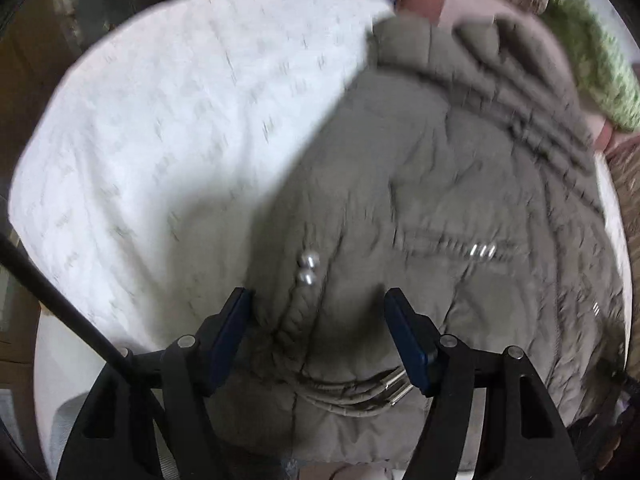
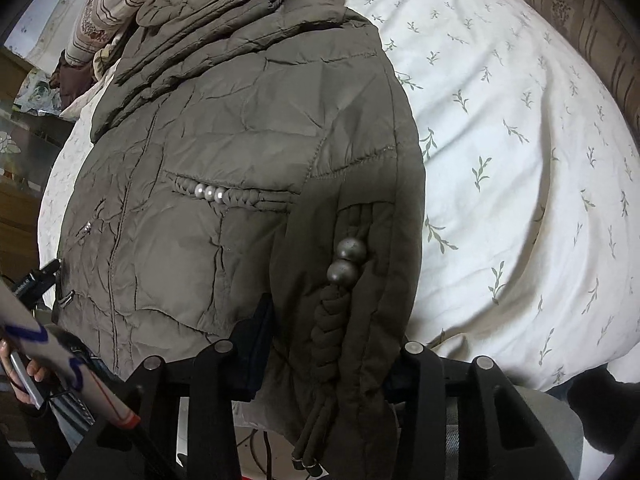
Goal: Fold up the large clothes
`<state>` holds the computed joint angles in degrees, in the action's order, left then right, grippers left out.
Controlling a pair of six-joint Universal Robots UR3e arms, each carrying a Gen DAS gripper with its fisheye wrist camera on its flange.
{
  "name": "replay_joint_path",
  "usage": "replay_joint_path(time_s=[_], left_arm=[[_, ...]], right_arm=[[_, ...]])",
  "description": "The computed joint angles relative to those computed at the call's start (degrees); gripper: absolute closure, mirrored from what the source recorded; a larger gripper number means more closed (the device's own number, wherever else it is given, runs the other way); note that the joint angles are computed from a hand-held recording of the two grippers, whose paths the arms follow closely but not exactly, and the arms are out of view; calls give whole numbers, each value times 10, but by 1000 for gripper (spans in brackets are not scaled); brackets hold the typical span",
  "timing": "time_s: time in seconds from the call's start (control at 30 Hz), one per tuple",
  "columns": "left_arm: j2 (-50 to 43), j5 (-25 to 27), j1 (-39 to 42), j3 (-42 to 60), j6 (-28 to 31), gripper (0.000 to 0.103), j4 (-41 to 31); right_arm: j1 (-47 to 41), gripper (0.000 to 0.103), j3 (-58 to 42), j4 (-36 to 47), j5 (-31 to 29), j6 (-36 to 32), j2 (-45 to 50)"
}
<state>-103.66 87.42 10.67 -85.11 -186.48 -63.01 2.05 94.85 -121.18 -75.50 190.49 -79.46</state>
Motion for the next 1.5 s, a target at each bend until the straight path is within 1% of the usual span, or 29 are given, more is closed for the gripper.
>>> replay_joint_path(time_s=[0.03, 0.1, 0.17, 0.23, 0.27, 0.3, 0.37, 0.43, 0.47, 0.53, 0.67, 0.73, 0.77, 0.83, 0.9, 0.93, 0.97, 1.0, 1.03, 1.07, 1.1, 1.13, 1.17, 1.2, 1.23, 1.27, 1.37, 1.43, 1.5], left_arm=[[-16, 7, -1, 16, 1, 34, -12], [-25, 15, -4, 21, -1, 26, -9], [-28, 3, 1, 22, 6, 25, -19], [-20, -22, 13, 15, 19, 25, -21], [-13, -37, 21, 8, 25, 30, -21], [-8, -41, 24, 4, 28, 39, -23], [13, -50, 35, -15, 24, 48, -17], [27, -50, 42, -35, 7, 49, -2], [22, -50, 44, -33, 1, 48, -3], [6, -32, 41, -21, -12, 43, -5], [21, 4, 32, -35, -30, 42, 40], [10, 18, 34, -26, -34, 32, 38], [-5, 9, 40, -10, -33, 27, 14], [-33, -27, 54, 19, -21, 27, -43], [-30, -54, 66, 19, -11, 27, -62], [-28, -76, 73, 20, 0, 27, -78], [-26, -91, 77, 19, 9, 30, -91], [-18, -82, 72, 11, 5, 38, -85], [-11, -76, 68, 2, 2, 43, -75], [0, -65, 61, -8, 4, 57, -61], [8, -50, 53, -12, 5, 71, -53], [17, -46, 49, -18, 9, 76, -48], [36, -69, 57, -30, 20, 89, -44], [64, -108, 74, -45, 38, 89, -48], [85, -127, 86, -58, 48, 90, -45], [114, -163, 108, -73, 66, 90, -52], [162, -253, 174, -80, 107, 91, -120], [164, -284, 197, -68, 124, 91, -157], [163, -305, 200, -51, 136, 92, -178]], right_arm=[[1, 55, 0, -1, -1, 0, 0], [3, 52, -2, -1, -4, -4, 1], [7, 49, -8, 2, -6, -5, 4], [14, 49, -12, -1, -12, 0, 7], [17, 50, -12, -5, -14, 0, 7], [20, 51, -8, -13, -16, -3, 2], [22, 51, 2, -31, -15, -4, -7], [21, 49, 8, -35, -14, -7, -12], [22, 49, 3, -29, -19, -5, -7], [29, 49, -19, -9, -37, 3, 12], [30, 42, -38, 2, -39, 14, 29], [30, 40, -43, 4, -37, 16, 35], [31, 38, -47, 6, -38, 16, 38], [31, 35, -54, 9, -38, 16, 45], [30, 35, -53, 8, -36, 17, 46], [28, 35, -50, 5, -33, 16, 44], [28, 36, -50, 3, -32, 16, 43], [32, 38, -53, 4, -39, 15, 45], [35, 43, -56, 5, -45, 11, 47], [41, 49, -60, 7, -54, 8, 50], [46, 61, -61, 6, -62, 3, 48], [47, 67, -52, -3, -66, -1, 40], [45, 77, -39, -14, -62, -1, 29], [40, 81, -18, -30, -52, -3, 11], [36, 81, 5, -51, -44, -5, -9], [32, 83, 17, -60, -34, -10, -21], [5, 85, 62, -77, 22, -37, -71], [-40, 86, 111, -81, 97, -52, -124], [-77, 86, 144, -67, 158, -73, -171]])
